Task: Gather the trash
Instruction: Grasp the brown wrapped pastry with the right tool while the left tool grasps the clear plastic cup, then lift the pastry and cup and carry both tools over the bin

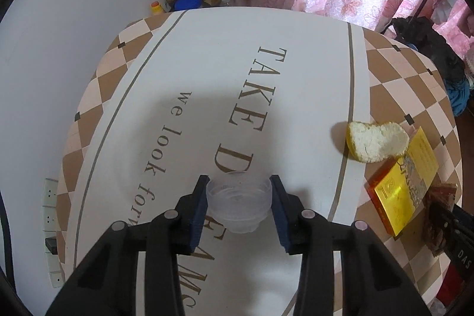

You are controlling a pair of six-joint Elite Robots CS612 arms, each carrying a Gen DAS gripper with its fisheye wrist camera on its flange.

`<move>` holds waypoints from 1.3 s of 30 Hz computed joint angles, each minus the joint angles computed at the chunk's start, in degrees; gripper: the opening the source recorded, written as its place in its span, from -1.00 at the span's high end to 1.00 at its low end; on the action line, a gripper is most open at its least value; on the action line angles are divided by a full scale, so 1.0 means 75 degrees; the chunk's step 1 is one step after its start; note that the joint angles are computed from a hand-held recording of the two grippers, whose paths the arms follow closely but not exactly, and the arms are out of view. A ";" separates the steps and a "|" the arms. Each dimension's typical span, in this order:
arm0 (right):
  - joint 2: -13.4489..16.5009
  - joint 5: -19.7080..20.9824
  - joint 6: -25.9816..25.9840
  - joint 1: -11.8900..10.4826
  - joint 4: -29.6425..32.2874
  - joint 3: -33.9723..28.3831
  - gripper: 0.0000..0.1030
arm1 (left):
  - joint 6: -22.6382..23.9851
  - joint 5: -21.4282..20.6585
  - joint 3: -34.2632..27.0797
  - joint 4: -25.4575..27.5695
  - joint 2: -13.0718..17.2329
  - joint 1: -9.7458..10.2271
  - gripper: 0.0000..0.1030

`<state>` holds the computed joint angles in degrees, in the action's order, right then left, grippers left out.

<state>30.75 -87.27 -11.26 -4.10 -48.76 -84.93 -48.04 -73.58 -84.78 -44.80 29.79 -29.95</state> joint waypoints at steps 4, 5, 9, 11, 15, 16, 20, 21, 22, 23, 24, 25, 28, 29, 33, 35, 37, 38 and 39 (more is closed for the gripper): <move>0.0029 0.0040 -0.0075 0.0006 0.0033 -0.0086 0.23 | -0.0075 0.0152 -0.0178 0.0129 0.0051 -0.0085 0.29; 0.0034 0.0054 -0.0083 0.0003 0.0038 -0.0114 0.23 | -0.0094 0.0191 -0.0219 0.0167 0.0054 -0.0109 0.29; 0.0051 0.0223 -0.0132 -0.0034 0.0085 -0.0268 0.24 | -0.0139 0.0420 -0.0401 0.0336 0.0036 -0.0239 0.29; 0.0069 0.0298 -0.0189 -0.0055 0.0094 -0.0396 0.24 | -0.0163 0.0503 -0.0500 0.0399 0.0022 -0.0297 0.29; 0.0124 0.0621 -0.0240 -0.0140 0.0173 -0.0768 0.24 | -0.0196 0.0814 -0.0713 0.0563 -0.0026 -0.0476 0.29; 0.0132 0.0699 -0.0243 -0.0160 0.0195 -0.0857 0.23 | -0.0223 0.0889 -0.0781 0.0608 -0.0042 -0.0530 0.29; 0.0129 0.1142 -0.0286 -0.0306 0.0318 -0.1254 0.24 | -0.0204 0.1163 -0.1002 0.0663 -0.0112 -0.0739 0.29; 0.0113 0.1244 -0.0287 -0.0343 0.0336 -0.1323 0.24 | -0.0189 0.1265 -0.1038 0.0668 -0.0156 -0.0810 0.29; 0.0090 0.1362 -0.0286 -0.0395 0.0346 -0.1414 0.24 | -0.0186 0.1384 -0.1062 0.0668 -0.0199 -0.0878 0.29; 0.0068 0.1483 -0.0280 -0.0447 0.0350 -0.1501 0.24 | -0.0168 0.1526 -0.1086 0.0638 -0.0259 -0.0964 0.29; 0.0035 0.1614 -0.0258 -0.0512 0.0347 -0.1571 0.24 | -0.0177 0.1627 -0.1088 0.0610 -0.0306 -0.1031 0.29; -0.0007 0.1768 -0.0241 -0.0601 0.0353 -0.1654 0.24 | -0.0182 0.1732 -0.1095 0.0569 -0.0361 -0.1109 0.29; -0.0156 0.2113 -0.0198 -0.0859 0.0321 -0.1822 0.24 | -0.0045 0.1980 -0.1056 0.0292 -0.0518 -0.1313 0.29; -0.0198 0.2224 -0.0181 -0.0953 0.0322 -0.1869 0.24 | 0.0029 0.2018 -0.1021 0.0164 -0.0569 -0.1374 0.29; -0.0377 0.2544 -0.0068 -0.1412 0.0272 -0.2030 0.24 | 0.0436 0.2012 -0.0659 -0.0507 -0.0842 -0.1641 0.29; -0.0438 0.2625 -0.0025 -0.1640 0.0276 -0.2075 0.24 | 0.0659 0.1980 -0.0462 -0.0803 -0.0932 -0.1743 0.29; -0.0483 0.2596 0.0004 -0.1908 0.0224 -0.2105 0.24 | 0.0959 0.1885 -0.0118 -0.1242 -0.1064 -0.1870 0.29; -0.0499 0.2587 0.0025 -0.2023 0.0203 -0.2104 0.24 | 0.1084 0.1803 0.0059 -0.1444 -0.1123 -0.1922 0.29; -0.0513 0.2551 0.0054 -0.2183 0.0182 -0.2095 0.24 | 0.1195 0.1706 0.0243 -0.1643 -0.1177 -0.1966 0.29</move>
